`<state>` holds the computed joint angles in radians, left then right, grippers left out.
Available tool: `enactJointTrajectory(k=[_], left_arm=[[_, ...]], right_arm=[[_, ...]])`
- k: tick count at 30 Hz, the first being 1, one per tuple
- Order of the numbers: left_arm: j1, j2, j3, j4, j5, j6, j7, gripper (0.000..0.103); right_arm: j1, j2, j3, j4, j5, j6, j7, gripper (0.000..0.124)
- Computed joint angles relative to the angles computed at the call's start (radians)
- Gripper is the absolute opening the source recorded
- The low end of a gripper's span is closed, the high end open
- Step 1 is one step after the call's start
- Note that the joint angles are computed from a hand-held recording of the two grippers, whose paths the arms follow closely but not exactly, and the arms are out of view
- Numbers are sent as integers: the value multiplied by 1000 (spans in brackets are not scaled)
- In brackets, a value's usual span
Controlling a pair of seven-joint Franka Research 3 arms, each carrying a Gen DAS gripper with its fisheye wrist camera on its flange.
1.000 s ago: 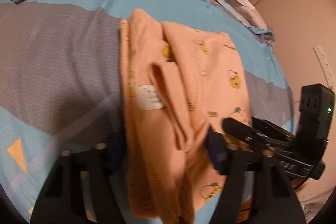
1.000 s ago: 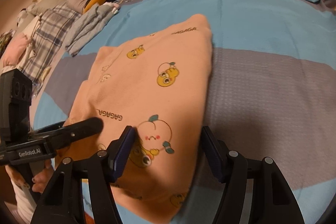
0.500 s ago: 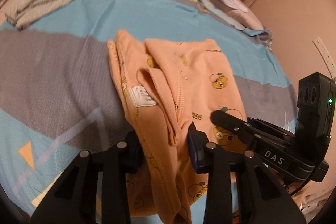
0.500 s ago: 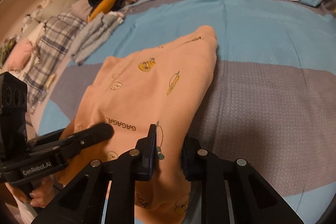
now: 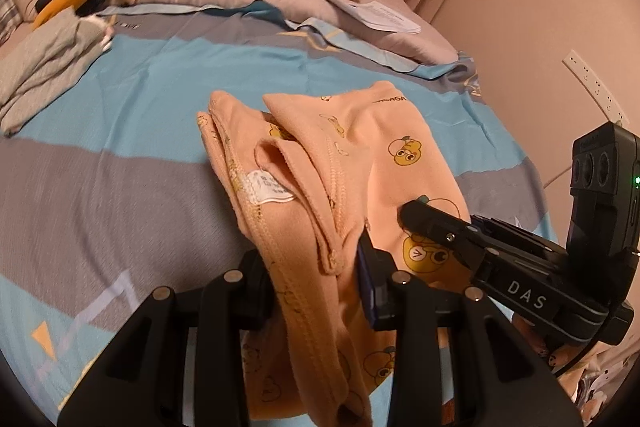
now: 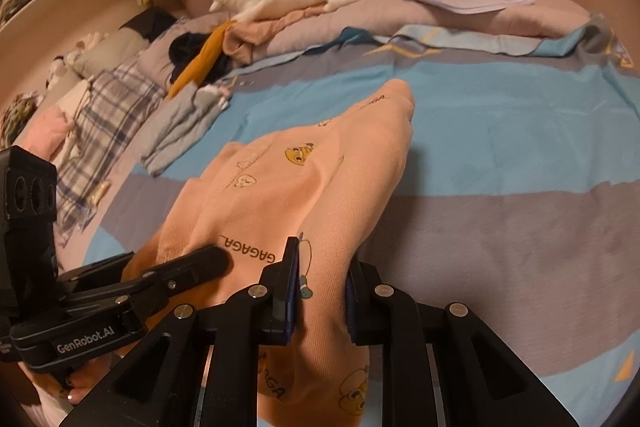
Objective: Fold small clothes
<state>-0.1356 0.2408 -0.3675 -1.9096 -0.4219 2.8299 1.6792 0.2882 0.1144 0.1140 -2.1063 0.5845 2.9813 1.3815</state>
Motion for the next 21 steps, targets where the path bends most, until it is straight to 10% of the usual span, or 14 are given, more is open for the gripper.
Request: enactJointTrajectory(k=[21], left_arm=[[-38, 155, 26, 124, 270, -49, -208, 35]], right_arm=[[-13, 70, -38, 25, -168, -50, 184, 21]])
